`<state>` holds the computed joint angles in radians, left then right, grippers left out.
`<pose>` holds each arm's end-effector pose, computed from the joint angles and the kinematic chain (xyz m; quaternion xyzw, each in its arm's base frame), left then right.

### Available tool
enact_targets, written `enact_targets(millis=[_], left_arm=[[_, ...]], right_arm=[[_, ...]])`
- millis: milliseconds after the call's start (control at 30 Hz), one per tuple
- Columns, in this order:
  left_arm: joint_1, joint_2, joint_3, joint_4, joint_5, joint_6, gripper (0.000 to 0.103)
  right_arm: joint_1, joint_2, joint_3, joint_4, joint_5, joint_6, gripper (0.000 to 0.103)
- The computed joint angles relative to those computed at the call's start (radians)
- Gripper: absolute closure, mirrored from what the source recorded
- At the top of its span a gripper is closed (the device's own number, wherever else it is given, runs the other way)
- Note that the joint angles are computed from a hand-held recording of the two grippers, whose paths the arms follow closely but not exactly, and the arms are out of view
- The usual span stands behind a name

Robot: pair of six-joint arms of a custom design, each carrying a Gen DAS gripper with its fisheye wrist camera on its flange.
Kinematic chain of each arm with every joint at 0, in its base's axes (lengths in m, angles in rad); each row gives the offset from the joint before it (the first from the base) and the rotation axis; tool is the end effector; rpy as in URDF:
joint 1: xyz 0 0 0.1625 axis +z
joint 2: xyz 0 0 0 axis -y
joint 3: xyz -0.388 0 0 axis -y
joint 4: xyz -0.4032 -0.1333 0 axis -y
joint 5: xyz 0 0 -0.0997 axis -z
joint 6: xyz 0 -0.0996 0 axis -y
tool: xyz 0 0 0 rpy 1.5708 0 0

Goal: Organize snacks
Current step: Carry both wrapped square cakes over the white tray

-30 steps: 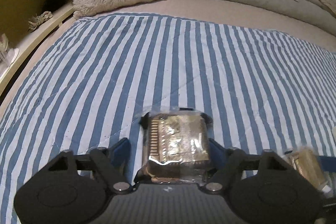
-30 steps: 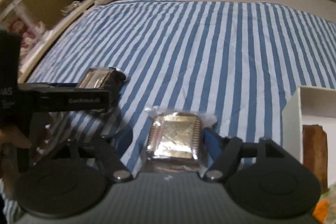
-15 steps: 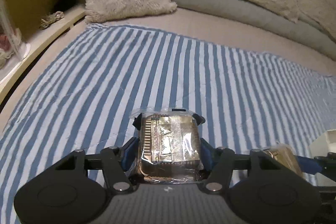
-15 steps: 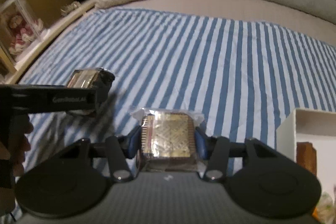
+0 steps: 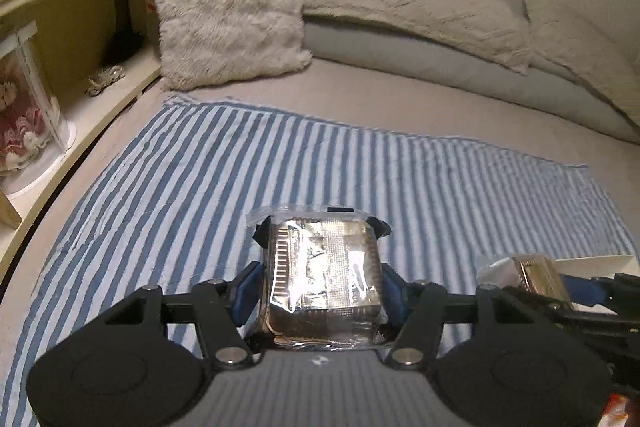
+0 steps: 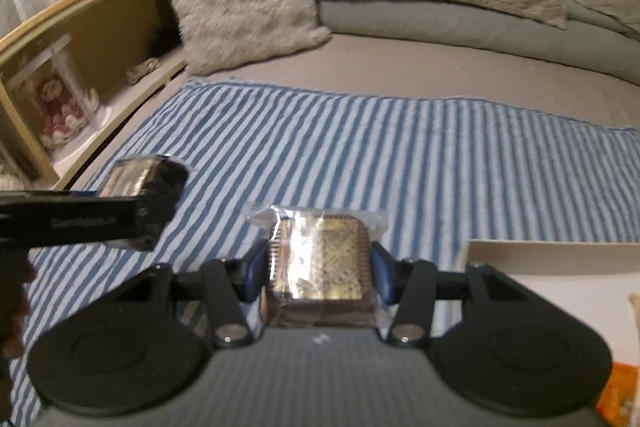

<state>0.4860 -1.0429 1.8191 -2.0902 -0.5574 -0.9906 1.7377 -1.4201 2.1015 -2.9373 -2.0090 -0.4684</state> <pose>-0.3989 -0.4571 0.1389 0.1029 0.8633 -0.3576 0.3410 0.1738 -0.4835 0.2854 0.2178 -0.8962 0.2934 0.2516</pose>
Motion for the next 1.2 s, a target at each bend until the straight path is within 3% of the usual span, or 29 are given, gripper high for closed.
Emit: enact_targets(millis=[267, 467, 733, 900, 1200], left_arm=[[-0.060, 0.057, -0.058, 0.030, -0.027, -0.026, 0.041], [-0.092, 0.141, -0.127, -0.027, -0.048, 0.015, 0.041], [-0.098, 0.306, -0.222, -0.198, -0.120, 0.132, 0.041], [-0.090, 0.406, -0.298, -0.234, -0.156, 0.161, 0.041], [-0.065, 0.530, -0.374, -0.333, -0.197, 0.180, 0.041]], right_arm=[[-0.008, -0.147, 0.053, 0.011, -0.022, -0.007, 0.045], [-0.040, -0.254, 0.075, 0.027, -0.017, -0.030, 0.045], [-0.154, -0.354, 0.093, 0.024, 0.025, -0.067, 0.045], [-0.243, -0.399, 0.094, 0.017, 0.055, -0.092, 0.045], [-0.342, -0.390, 0.086, -0.029, 0.103, -0.120, 0.045]])
